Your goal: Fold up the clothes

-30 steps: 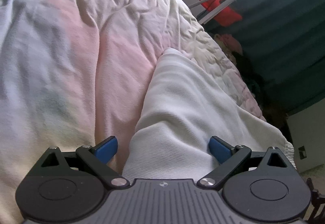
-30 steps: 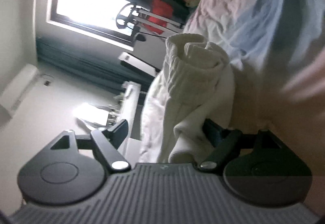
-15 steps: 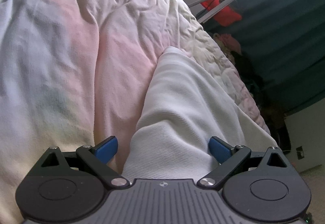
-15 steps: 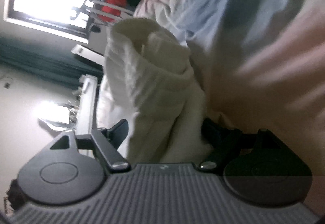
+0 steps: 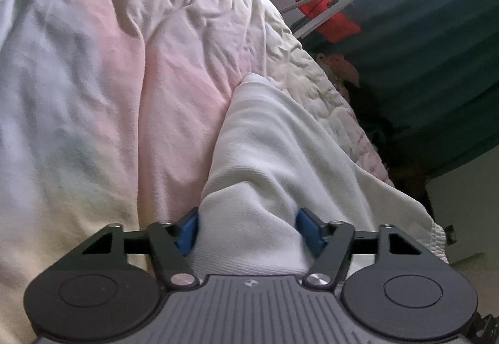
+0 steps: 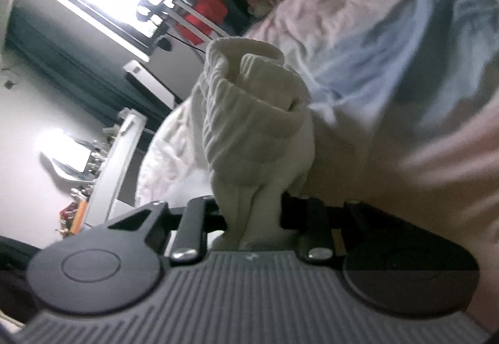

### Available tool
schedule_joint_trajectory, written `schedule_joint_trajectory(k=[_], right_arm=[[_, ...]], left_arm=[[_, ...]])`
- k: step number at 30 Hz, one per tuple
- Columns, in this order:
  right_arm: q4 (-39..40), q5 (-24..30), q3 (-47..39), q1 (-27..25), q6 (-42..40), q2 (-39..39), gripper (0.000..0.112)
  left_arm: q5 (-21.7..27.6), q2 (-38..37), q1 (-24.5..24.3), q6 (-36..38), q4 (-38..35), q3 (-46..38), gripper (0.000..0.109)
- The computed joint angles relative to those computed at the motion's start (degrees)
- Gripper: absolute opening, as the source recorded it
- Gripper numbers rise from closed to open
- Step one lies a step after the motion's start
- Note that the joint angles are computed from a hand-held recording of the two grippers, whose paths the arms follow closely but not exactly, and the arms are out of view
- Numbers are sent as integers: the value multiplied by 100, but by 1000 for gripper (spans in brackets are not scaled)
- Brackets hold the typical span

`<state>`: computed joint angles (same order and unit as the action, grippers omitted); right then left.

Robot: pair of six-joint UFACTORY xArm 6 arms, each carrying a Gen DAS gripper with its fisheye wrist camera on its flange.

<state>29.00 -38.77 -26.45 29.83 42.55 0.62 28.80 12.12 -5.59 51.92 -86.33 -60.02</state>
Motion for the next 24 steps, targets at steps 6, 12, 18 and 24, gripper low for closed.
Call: schedule_joint_trajectory(k=[6,12,18,24], right_arm=[[-955,-354,42,-398,415,-173,26],[-1954,-899,40,-1146,1039,-465,25],[-2535,-1221,64,-2306,1372,-733,25],[-2851,-1625,-189,-3519,1255,-321,25]], left_arm=[[273,-253,89,574,-306,2,32],[149,-578,-256,588,-347,-385,29],[-481,207,-1227,-171,220,-1947,29],[-1103,2355,-2245,-1973,2551,-4872,29]])
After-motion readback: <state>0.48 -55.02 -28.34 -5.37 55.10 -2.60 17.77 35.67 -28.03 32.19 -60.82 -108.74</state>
